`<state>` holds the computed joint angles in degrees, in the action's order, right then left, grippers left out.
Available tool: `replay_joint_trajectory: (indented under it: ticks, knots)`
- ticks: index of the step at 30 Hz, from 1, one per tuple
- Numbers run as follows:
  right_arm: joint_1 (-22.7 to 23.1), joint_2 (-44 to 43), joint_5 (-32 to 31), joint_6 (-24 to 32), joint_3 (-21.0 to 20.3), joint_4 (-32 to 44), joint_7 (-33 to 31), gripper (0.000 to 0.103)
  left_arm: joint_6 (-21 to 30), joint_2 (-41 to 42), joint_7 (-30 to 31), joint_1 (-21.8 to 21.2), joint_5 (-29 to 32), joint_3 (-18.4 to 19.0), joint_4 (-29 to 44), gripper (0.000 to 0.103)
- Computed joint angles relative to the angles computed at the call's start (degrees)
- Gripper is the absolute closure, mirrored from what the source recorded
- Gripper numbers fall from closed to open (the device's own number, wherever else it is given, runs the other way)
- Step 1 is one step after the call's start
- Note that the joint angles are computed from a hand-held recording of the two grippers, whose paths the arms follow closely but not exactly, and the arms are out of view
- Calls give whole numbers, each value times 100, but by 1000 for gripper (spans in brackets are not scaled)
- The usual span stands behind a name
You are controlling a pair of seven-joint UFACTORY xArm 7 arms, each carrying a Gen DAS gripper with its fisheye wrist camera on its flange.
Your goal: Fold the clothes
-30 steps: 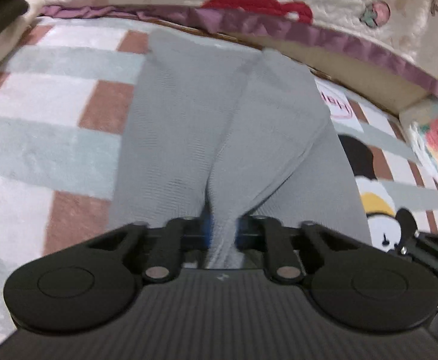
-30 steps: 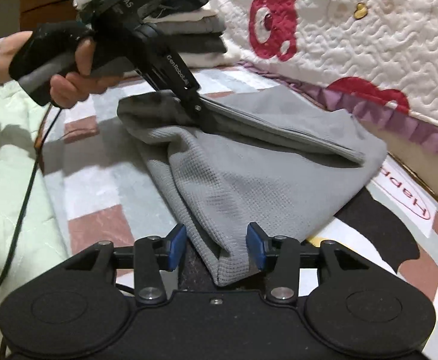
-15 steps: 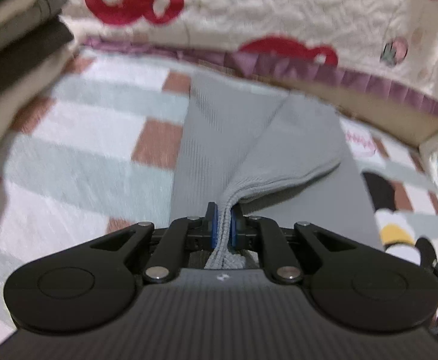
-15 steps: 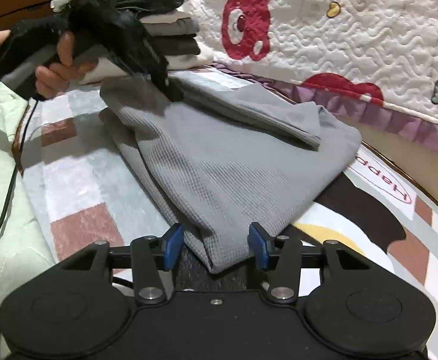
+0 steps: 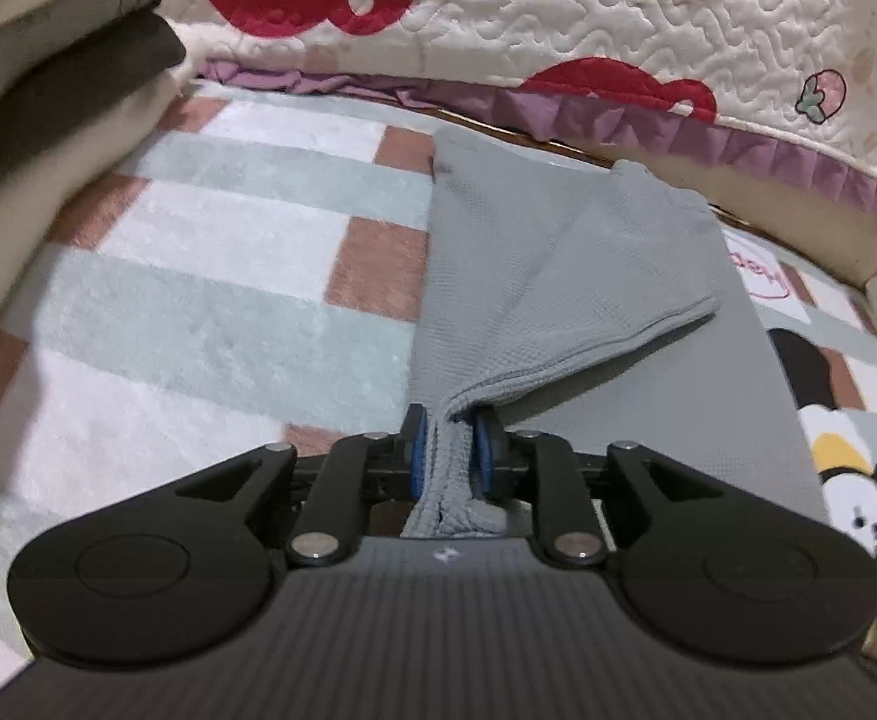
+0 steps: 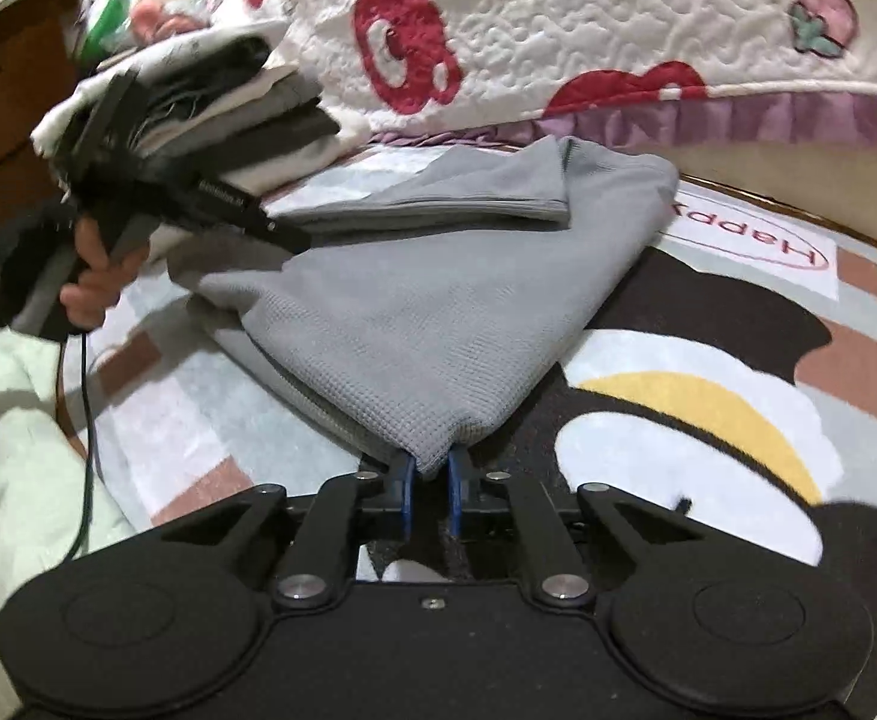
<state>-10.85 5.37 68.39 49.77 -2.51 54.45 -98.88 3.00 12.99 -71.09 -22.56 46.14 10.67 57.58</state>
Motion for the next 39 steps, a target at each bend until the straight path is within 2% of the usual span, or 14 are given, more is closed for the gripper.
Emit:
replay_joint_trajectory:
  ticks: [2, 5, 9, 10, 11, 14, 17, 19, 21, 23, 29, 32, 35, 39]
  knots:
    - [0, -19, 12, -32, 0, -46, -38, 93, 292, -175, -235, -77, 164, 83, -35, 72]
    - [20, -40, -26, -96, 6, -86, -118, 93, 624, -593, -771, -51, 831, 130, -216, 76]
    - [39, -47, -122, -123, 2, -95, -192, 93, 249, -1157, -802, 245, 858, -121, -741, 71]
    - [42, -45, -198, -114, 0, -78, -200, 93, 160, -1260, -801, 287, 857, -219, -819, 61]
    - [44, -53, -443, -50, -9, -28, -209, 92, 312, -1341, -919, 290, 1023, -349, -806, 46]
    - [3, -51, -1410, 536, -147, 325, -844, 91, 564, -1329, -943, 353, 1544, -713, -601, 44]
    - [-206, 235, -1545, 1022, -122, 965, -593, 87, 925, -1083, -468, 477, 1248, -1013, -421, 44]
    - [-271, 445, -1139, 1100, -26, 1265, -327, 86, 1317, -990, -300, 580, 848, -1211, -429, 44]
    - [-251, 563, -706, 897, 134, 1363, -347, 86, 1224, -1020, -389, 733, 571, -1294, -647, 44]
    - [-150, 602, -358, 585, 309, 1310, -697, 85, 926, -1096, -330, 888, 265, -1334, -904, 42]
    - [370, 800, -364, -61, 526, 1117, -1379, 73, 1756, -1240, -115, 917, 388, -1586, -841, 41]
    - [280, 561, 98, -262, 642, 652, -2091, 72, 1682, -1374, -180, 974, 257, -1627, -942, 42]
    - [256, 443, 150, -93, 499, 472, -2090, 72, 1836, -1542, -794, 1041, 1116, -1754, -896, 42]
    - [187, 447, 82, 177, 360, 455, -1732, 72, 1866, -1252, -741, 1019, 2167, -1852, -372, 36]
